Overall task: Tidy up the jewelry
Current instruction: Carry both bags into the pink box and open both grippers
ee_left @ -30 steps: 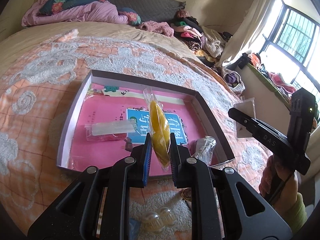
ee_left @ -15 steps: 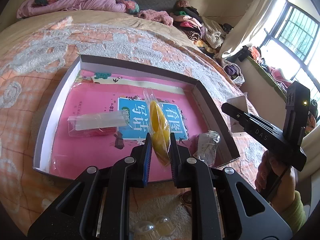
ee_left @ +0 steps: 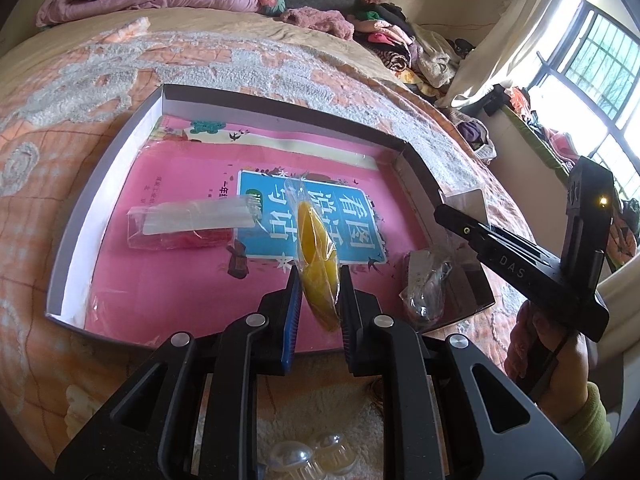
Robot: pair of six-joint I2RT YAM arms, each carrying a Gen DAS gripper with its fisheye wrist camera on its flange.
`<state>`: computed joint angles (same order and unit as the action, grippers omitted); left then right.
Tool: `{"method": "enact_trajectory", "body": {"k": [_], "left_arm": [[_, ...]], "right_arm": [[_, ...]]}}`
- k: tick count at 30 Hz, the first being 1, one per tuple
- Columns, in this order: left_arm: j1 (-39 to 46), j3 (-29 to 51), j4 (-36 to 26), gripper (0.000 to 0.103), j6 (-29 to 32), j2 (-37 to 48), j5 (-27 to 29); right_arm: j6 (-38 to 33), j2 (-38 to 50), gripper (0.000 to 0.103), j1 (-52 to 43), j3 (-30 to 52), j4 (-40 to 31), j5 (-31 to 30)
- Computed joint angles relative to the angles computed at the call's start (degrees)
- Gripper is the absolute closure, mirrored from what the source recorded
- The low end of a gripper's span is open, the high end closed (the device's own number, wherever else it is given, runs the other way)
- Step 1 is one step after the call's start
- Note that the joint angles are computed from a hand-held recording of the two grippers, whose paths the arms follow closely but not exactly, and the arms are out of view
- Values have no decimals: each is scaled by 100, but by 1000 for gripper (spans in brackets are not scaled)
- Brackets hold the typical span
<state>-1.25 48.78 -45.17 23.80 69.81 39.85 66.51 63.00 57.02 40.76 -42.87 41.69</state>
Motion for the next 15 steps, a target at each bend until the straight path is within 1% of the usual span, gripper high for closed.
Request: {"method": "enact_trajectory", "body": {"k": [5, 6, 8, 10, 13, 15], "left_arm": [[-2, -45, 41, 93, -3, -57, -87], [5, -40, 33, 93, 3, -61, -92], [9, -45, 62, 91, 4, -66, -117], [35, -53, 73, 87, 26, -83, -136], [81, -23, 62, 86, 37, -46, -159], [115, -5, 38, 85, 39, -41, -150]], "right_arm": [[129, -50, 86, -14, -67, -27, -40], [139, -78, 84, -27, -93, -12, -58], [171, -107, 78, -12, -106, -17, -56], [171, -127, 74, 30, -123, 22, -42], [166, -134, 66, 100, -115, 48, -28], [201, -166, 57, 177, -113, 59, 7]]}}
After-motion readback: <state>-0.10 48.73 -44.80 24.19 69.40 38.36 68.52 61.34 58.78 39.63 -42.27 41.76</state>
